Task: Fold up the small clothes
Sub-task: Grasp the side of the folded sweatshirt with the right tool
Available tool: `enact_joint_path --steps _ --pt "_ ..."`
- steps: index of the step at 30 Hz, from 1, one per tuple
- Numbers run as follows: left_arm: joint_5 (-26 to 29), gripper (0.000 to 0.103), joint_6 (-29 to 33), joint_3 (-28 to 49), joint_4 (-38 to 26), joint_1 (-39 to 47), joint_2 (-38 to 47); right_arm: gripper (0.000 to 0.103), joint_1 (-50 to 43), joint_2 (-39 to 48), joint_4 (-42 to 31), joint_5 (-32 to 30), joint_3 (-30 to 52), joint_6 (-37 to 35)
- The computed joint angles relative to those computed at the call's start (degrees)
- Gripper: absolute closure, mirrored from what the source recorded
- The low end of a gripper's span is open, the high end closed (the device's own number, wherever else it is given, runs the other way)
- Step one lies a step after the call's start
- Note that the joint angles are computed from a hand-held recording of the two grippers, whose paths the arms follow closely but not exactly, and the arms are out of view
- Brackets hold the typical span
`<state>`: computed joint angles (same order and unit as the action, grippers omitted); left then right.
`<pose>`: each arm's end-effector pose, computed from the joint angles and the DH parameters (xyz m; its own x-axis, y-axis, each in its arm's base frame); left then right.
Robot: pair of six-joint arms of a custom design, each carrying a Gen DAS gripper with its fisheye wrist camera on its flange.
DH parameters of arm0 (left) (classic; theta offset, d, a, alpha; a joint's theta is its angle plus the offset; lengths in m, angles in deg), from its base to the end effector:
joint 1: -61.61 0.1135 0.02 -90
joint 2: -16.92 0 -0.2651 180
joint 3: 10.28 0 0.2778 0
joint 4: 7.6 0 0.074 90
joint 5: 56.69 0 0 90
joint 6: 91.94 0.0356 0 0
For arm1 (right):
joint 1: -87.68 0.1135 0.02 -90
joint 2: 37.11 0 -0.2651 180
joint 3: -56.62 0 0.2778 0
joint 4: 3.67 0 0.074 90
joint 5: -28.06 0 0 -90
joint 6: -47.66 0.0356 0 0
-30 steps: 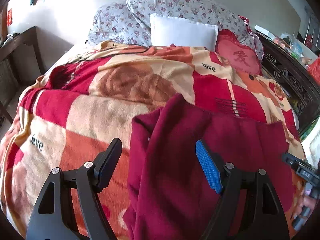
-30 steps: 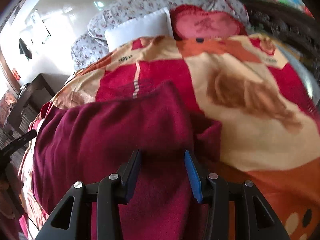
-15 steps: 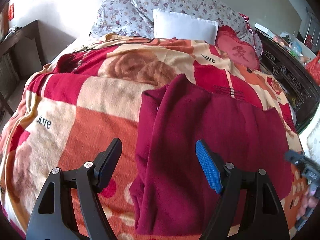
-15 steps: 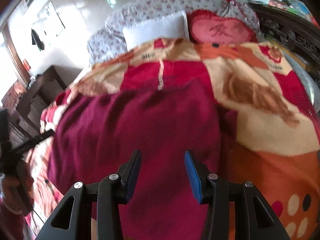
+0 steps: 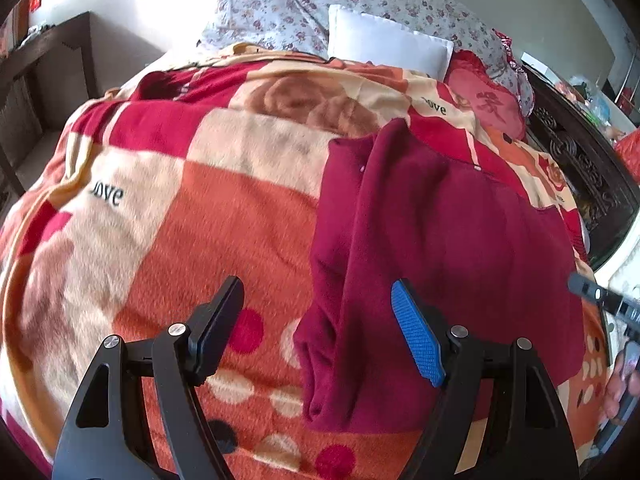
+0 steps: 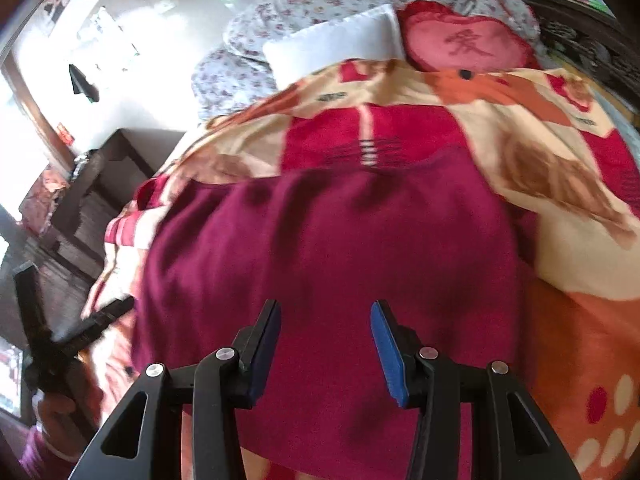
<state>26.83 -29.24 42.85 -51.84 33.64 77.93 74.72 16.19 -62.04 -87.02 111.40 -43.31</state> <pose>0.2084 -0.1061 0.2210 -0.8051 -0.0884 -0.5865 0.0400 0.9785 -0.2025 0.1957 -0.0295 0.2442 -0.8158 0.1720 -0.5522 -0.0363 0.9376 0.3458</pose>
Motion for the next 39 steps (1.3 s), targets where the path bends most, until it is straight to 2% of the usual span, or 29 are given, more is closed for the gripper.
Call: enact_joint_path --steps 10,14,18,20,24,25,26,27,29,31,34,39 --pt "4.06 0.026 -2.27 -4.81 1.34 0.16 -2.28 0.058 23.31 13.90 11.59 5.03 8.60 14.54" --pt "4.73 0.026 -3.13 -6.55 2.68 -0.32 -2.88 0.058 30.07 22.07 13.61 7.33 15.10 17.12" --pt "6.42 0.026 -3.79 -7.89 3.66 0.66 -3.82 0.058 34.79 30.29 14.30 9.58 21.81 18.66" --pt "7.45 0.026 -3.93 -8.43 4.05 1.36 -4.13 0.058 36.98 34.77 13.53 13.53 25.65 19.72" --pt "9.16 0.026 -3.98 -9.39 4.88 2.60 -4.56 0.058 37.76 40.72 14.06 15.18 29.75 20.79" --pt "9.48 0.026 -3.85 -9.63 5.16 2.90 -4.63 0.063 38.07 41.72 14.11 16.75 30.31 20.46" --pt "9.77 0.026 -3.78 -9.81 5.36 3.19 -4.64 0.075 38.29 42.48 13.76 18.55 30.76 20.31" --pt "10.12 0.026 -3.76 -9.98 5.49 3.49 -4.73 0.080 38.06 42.68 13.80 19.27 30.59 20.49" --pt "11.31 0.026 -3.52 -10.51 5.71 4.61 -5.26 0.094 36.92 41.71 15.18 17.73 29.12 20.77" --pt "12.05 0.026 -3.12 -10.69 5.22 5.49 -6.24 0.096 35.64 40.05 16.42 14.60 27.54 20.73" --pt "11.39 0.026 -3.11 -11.04 4.35 6.15 -8.94 0.097 35.55 38.55 17.25 13.09 27.54 20.38" --pt "11.76 0.026 -3.83 -11.30 3.59 6.50 -9.73 0.097 37.70 41.21 17.47 14.47 29.51 20.27"
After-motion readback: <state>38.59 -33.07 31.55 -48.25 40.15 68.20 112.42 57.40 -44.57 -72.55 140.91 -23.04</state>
